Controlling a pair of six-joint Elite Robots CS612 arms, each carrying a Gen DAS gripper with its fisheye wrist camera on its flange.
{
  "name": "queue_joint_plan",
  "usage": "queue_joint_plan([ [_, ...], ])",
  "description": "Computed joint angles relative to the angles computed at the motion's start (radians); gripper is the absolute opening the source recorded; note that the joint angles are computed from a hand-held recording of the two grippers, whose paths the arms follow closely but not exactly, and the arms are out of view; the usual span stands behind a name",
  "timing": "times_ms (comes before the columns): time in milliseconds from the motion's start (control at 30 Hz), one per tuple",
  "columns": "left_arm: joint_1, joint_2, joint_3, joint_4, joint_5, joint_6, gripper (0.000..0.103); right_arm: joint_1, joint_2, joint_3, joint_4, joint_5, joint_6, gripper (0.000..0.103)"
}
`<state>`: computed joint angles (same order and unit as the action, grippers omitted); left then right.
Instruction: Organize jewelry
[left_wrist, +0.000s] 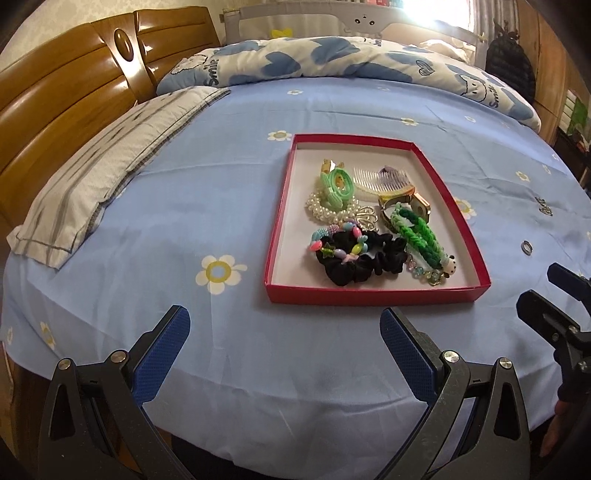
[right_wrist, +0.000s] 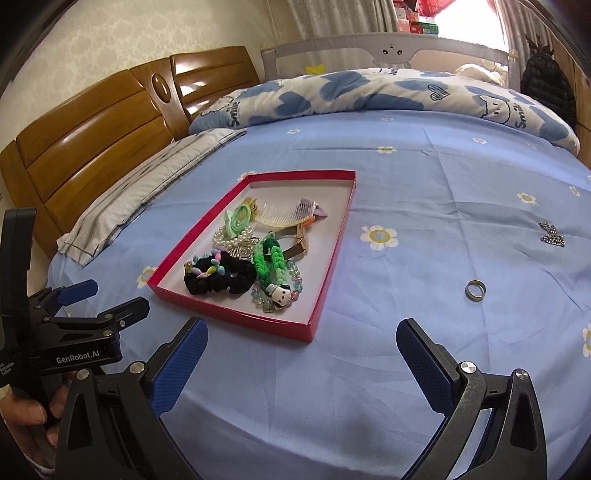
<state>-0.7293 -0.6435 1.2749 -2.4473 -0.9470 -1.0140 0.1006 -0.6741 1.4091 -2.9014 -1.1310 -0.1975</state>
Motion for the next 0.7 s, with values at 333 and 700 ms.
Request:
queue_joint_plan([
  [333,-0.001,-0.02,-0.012,0.023,0.026,0.028,0.103,0.012,-0.009,-0.062,0.152,-0.003,-0.031,0.103],
  [700,-0.002,-0.023,-0.01,0.004,0.046,0.011,0.103,0.016,-0.01,-0.064,0.091,-0.002,-0.001,0.103],
])
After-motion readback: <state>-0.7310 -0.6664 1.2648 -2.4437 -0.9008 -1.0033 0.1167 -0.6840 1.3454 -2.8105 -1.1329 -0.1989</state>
